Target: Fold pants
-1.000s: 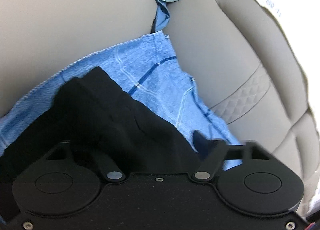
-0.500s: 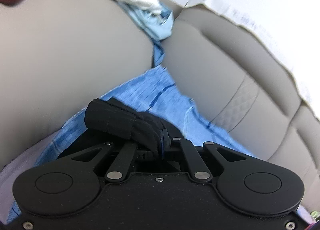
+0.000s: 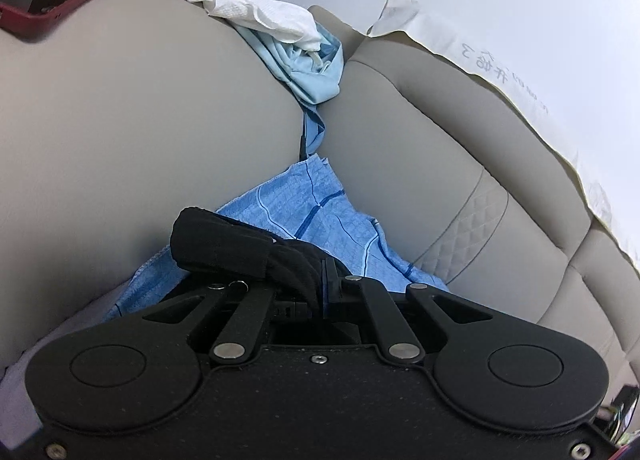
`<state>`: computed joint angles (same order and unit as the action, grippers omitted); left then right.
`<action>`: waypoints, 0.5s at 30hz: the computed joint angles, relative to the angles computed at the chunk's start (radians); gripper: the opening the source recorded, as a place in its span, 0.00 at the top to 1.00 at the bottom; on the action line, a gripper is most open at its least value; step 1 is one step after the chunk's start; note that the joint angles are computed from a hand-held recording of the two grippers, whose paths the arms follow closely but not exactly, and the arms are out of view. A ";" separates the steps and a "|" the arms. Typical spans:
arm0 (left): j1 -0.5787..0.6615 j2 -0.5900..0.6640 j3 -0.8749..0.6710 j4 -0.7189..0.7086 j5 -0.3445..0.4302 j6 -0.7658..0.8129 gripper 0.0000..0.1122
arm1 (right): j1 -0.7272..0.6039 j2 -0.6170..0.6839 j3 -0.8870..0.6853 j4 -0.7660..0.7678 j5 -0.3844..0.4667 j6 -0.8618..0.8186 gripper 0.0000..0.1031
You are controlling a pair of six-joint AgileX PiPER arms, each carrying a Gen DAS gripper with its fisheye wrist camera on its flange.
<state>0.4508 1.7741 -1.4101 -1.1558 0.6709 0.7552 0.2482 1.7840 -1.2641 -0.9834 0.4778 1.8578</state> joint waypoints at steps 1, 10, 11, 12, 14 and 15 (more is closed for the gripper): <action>-0.001 0.000 -0.001 0.001 -0.001 0.003 0.96 | -0.025 0.010 -0.019 0.043 0.000 -0.038 0.71; 0.002 -0.051 0.052 -0.007 -0.030 0.026 0.96 | 0.066 -0.197 0.140 -0.199 0.164 0.044 0.91; 0.016 -0.068 0.082 -0.027 -0.028 0.051 0.96 | 0.118 -0.240 0.193 -0.247 0.219 0.071 0.91; 0.029 -0.083 0.109 -0.046 -0.023 0.081 0.96 | 0.192 -0.289 0.260 -0.295 0.297 0.107 0.92; 0.051 -0.121 0.182 -0.060 -0.034 0.148 0.96 | 0.323 -0.359 0.364 -0.321 0.430 0.144 0.92; 0.059 -0.137 0.212 -0.048 -0.036 0.166 0.96 | 0.376 -0.388 0.414 -0.319 0.472 0.164 0.93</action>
